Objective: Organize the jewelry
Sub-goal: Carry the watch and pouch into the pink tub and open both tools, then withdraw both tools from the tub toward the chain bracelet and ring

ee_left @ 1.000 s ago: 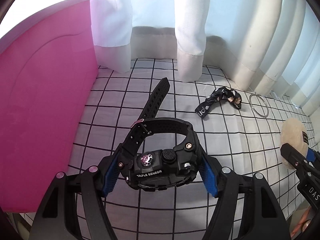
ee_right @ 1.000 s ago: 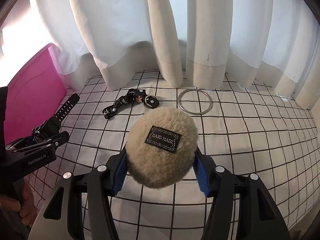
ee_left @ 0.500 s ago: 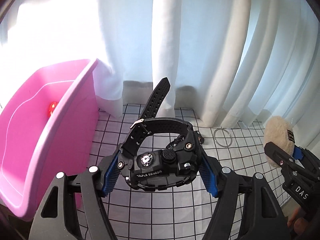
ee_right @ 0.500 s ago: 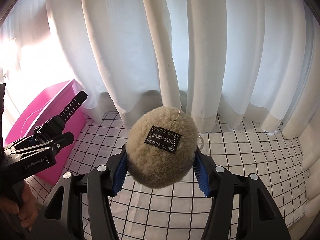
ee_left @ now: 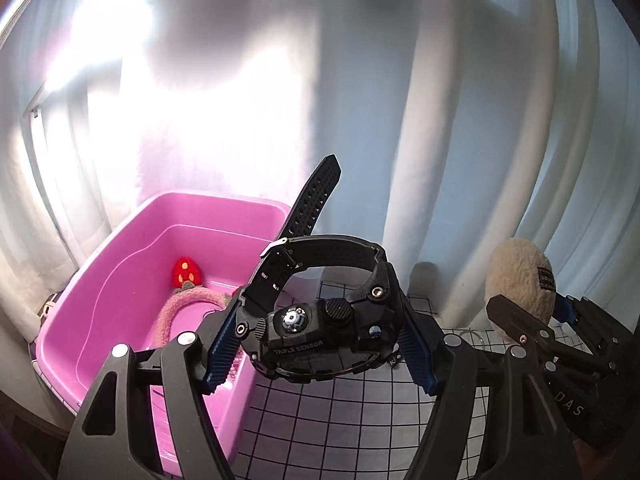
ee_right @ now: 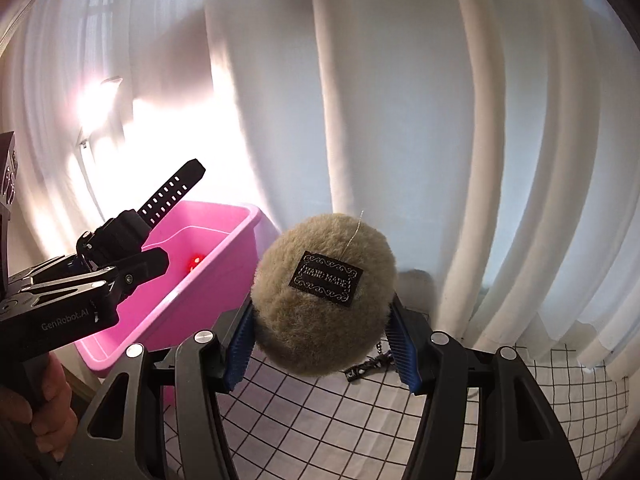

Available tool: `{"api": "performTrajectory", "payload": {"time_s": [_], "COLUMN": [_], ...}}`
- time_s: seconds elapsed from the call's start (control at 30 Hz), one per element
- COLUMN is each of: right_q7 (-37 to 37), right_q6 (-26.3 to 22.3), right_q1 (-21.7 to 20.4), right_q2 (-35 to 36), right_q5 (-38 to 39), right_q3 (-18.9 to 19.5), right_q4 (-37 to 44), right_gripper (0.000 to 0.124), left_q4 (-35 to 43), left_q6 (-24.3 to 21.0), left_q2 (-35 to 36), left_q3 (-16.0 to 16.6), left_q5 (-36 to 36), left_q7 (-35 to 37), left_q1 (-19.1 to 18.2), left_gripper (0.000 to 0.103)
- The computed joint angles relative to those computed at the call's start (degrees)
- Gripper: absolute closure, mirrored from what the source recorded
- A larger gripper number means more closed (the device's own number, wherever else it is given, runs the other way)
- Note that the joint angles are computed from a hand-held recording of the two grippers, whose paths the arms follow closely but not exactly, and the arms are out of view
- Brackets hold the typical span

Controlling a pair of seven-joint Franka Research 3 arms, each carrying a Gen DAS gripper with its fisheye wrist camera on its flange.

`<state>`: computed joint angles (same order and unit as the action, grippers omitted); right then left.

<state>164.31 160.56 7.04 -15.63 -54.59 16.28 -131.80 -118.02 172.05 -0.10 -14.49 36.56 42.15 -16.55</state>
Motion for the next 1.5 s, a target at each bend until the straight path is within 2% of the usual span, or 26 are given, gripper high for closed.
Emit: {"api": "performTrajectory", "payload": {"time_s": [0.07, 0.17, 0.33, 0.53, 0.8, 1.0, 1.07, 1.13, 1.2, 1.3, 1.5], "right_q7": [-1.29, -4.51, -13.40, -27.18, -39.44, -42.74, -42.83, -42.44, -42.37, -42.25, -41.70], "right_q6": [1.06, 2.32, 2.93, 1.04, -6.58, -13.13, -15.37, -16.38, -16.26, -16.34, -16.10], "right_q1": [0.44, 3.22, 8.37, 12.19, 16.30, 20.35, 22.15, 23.90, 24.98, 26.77, 28.63], "right_q2": [3.74, 9.62, 18.87, 29.33, 40.19, 44.74, 45.38, 45.50, 45.23, 45.02, 43.91], "right_q5": [-0.92, -0.97, 3.87, 15.32, 25.80, 29.63, 29.90, 29.89, 30.62, 31.68, 32.21], "right_q3": [0.24, -0.98, -2.96, -3.10, -4.19, -8.36, -10.40, -12.58, -14.35, -16.83, -18.89], "right_q4": [3.97, 10.32, 20.47, 31.50, 44.22, 50.88, 52.15, 52.53, 52.07, 51.88, 50.64], "right_gripper": [0.067, 0.067, 0.067, 0.067, 0.067, 0.066, 0.060, 0.056, 0.056, 0.056, 0.056], "left_q4": [-0.56, -1.55, -2.84, -5.49, -5.32, -3.79, -4.12, -4.71, -4.83, -4.69, -5.82], "left_q6": [-0.47, -1.56, -3.36, -4.84, -5.04, -7.08, -6.34, -4.55, -3.75, -4.17, -4.28], "left_q2": [-0.92, -2.18, -3.20, -3.71, -0.91, 1.41, 1.21, 0.62, 0.33, 0.33, -0.68], "left_q3": [0.85, 1.51, 2.17, 3.79, 4.34, 4.17, 4.63, 5.25, 5.34, 5.21, 5.10], "left_q5": [2.14, 4.98, 7.09, -0.24, -12.51, -18.52, -15.45, -9.71, -7.78, -9.04, -8.71], "left_q7": [-2.51, -5.86, -8.70, -3.00, 8.13, 12.95, 9.78, 4.53, 2.98, 3.60, 2.56], "left_q1": [1.07, 3.13, 6.32, 8.31, 8.42, 8.21, 8.31, 8.73, 9.15, 9.47, 9.92], "left_gripper": [0.036, 0.036, 0.036, 0.036, 0.036, 0.033, 0.019, 0.013, 0.012, 0.012, 0.012]}}
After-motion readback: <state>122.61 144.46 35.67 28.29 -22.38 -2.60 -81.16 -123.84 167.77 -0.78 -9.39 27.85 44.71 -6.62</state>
